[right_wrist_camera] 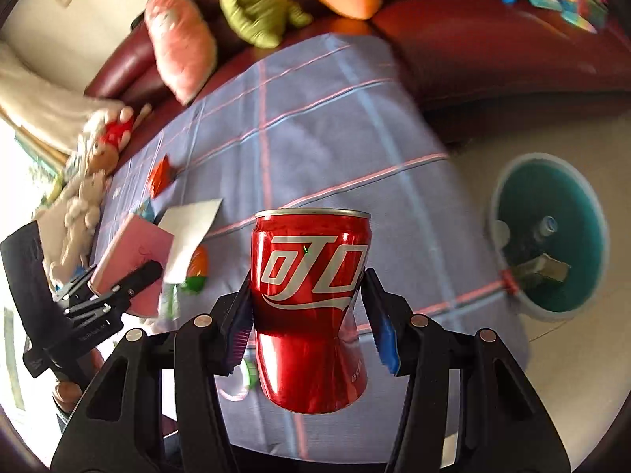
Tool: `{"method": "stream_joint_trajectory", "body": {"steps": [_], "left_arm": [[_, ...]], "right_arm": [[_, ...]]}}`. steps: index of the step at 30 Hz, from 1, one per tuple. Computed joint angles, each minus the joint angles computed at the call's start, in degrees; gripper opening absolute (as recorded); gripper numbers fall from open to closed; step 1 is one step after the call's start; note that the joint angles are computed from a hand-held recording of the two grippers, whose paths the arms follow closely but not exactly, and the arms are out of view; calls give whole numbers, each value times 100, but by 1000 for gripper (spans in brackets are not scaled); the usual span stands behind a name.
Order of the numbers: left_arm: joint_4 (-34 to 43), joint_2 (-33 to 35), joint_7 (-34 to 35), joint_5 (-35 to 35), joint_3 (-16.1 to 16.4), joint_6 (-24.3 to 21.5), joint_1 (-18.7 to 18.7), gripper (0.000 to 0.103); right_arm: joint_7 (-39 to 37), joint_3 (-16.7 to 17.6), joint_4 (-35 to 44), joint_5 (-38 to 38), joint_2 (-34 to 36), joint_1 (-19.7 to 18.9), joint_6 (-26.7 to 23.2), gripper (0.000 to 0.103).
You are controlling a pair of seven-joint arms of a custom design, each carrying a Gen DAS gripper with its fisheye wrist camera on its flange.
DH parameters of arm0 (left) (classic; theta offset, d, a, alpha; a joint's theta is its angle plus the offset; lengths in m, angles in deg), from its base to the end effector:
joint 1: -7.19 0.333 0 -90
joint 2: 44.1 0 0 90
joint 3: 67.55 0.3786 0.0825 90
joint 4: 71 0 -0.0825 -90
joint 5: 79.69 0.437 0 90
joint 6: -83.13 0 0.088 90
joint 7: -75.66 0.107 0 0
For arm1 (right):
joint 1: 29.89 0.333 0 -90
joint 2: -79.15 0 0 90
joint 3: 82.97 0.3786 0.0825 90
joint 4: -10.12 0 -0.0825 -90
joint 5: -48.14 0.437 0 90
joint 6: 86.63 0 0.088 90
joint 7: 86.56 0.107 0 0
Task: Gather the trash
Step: 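Carry the pink cup and the red can over the teal bucket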
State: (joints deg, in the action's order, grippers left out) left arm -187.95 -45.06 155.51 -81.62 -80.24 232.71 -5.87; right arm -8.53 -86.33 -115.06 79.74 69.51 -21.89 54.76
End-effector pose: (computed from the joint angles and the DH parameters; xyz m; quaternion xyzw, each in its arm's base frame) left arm 0.5743 -0.2771 0.5549 -0.5875 0.7559 -0.2620 0.1219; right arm 0.5719 0.0437 0.5477 -0.6496 0.6962 -0.0169 0.3050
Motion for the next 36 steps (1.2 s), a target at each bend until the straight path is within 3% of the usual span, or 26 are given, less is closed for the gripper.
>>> {"method": "stream_joint_trajectory", "body": {"steps": [7,16,36], "left_arm": [[1269,1035,-140,591,-225,-519,-440,59],[3225,2503,31,910,-268,-1427,-1143,59],[6870,4987,523,725,-91,-2973,-2220,62]], "right_arm": [[-312,-477,-257,579,-69,-452,367,50],[-228,-742,-288,491,135,-1120,582,50],[12,-706,79,198,712,-1793,351,50]]}}
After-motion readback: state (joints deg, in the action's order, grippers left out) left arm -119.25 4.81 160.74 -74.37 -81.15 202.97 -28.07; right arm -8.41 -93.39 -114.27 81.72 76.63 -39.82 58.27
